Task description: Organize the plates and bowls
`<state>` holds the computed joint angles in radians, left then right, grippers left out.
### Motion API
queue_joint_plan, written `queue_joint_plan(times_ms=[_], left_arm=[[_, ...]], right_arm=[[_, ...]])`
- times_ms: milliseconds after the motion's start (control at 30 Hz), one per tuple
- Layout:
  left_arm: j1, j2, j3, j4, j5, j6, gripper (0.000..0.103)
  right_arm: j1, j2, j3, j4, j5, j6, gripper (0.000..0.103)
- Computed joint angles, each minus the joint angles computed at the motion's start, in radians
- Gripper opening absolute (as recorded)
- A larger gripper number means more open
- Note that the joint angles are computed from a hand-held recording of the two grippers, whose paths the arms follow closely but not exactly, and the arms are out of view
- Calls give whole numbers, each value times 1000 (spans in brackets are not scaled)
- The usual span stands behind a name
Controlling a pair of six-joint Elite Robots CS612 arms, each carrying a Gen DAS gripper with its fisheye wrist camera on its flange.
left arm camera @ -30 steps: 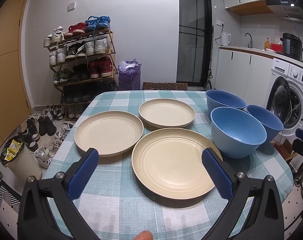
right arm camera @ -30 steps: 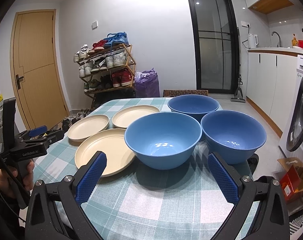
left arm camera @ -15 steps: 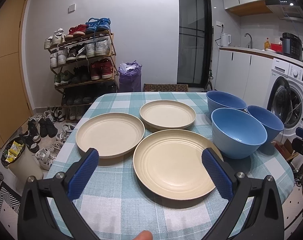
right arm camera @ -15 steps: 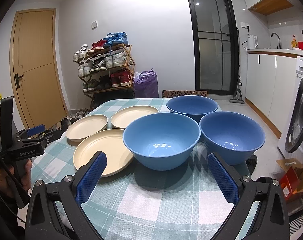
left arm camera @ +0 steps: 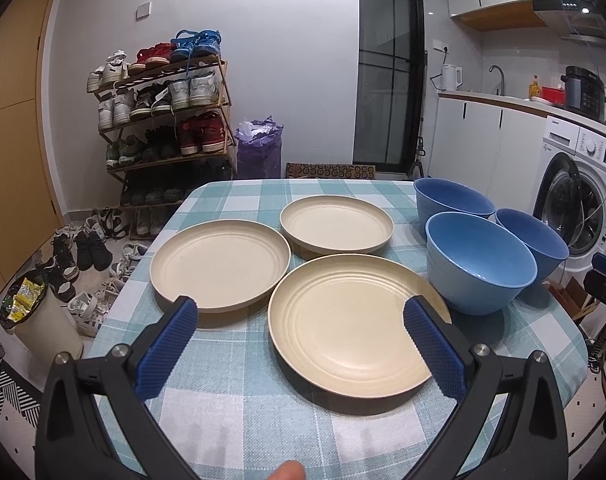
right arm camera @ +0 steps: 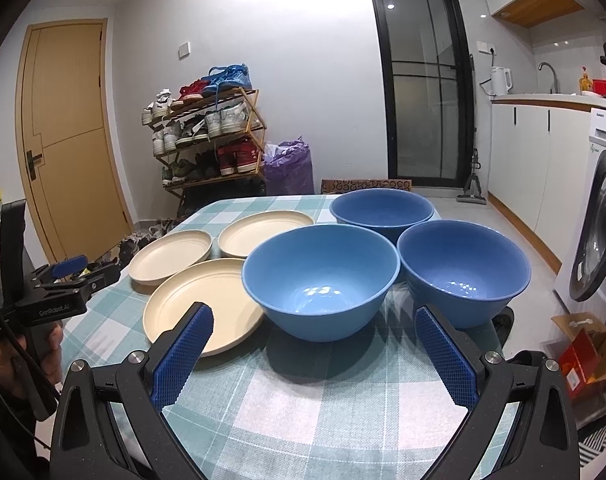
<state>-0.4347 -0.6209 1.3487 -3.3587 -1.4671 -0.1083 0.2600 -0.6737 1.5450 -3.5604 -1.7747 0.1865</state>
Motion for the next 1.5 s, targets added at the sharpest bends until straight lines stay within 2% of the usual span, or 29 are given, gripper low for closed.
queue_joint_plan(times_ms=[400,633,833,1000,1167,1367,1500], left_arm=[[3,7,-9,-7,-8,31,103],[1,17,-23,-10,28,45,103],[9,25,-39,10,-4,32,103],[13,32,-57,61,-15,31,103],[10,36,-65,93,12,73,103],[26,41,-76,124,-41,43,103],[29,46,-79,128,-22,46,103]], right_arm=[[-7,5,-5,-18,17,31,103],[-14,7,-11,-7,30,63,103],[-13,16,-28,6,28,54,103],[-20,18,-37,41,63,70,103],[-21,25,-56,81,89,74,103],[-22,37,-85,131,118,94,103],[-17,49,-102,156,132,102,103]])
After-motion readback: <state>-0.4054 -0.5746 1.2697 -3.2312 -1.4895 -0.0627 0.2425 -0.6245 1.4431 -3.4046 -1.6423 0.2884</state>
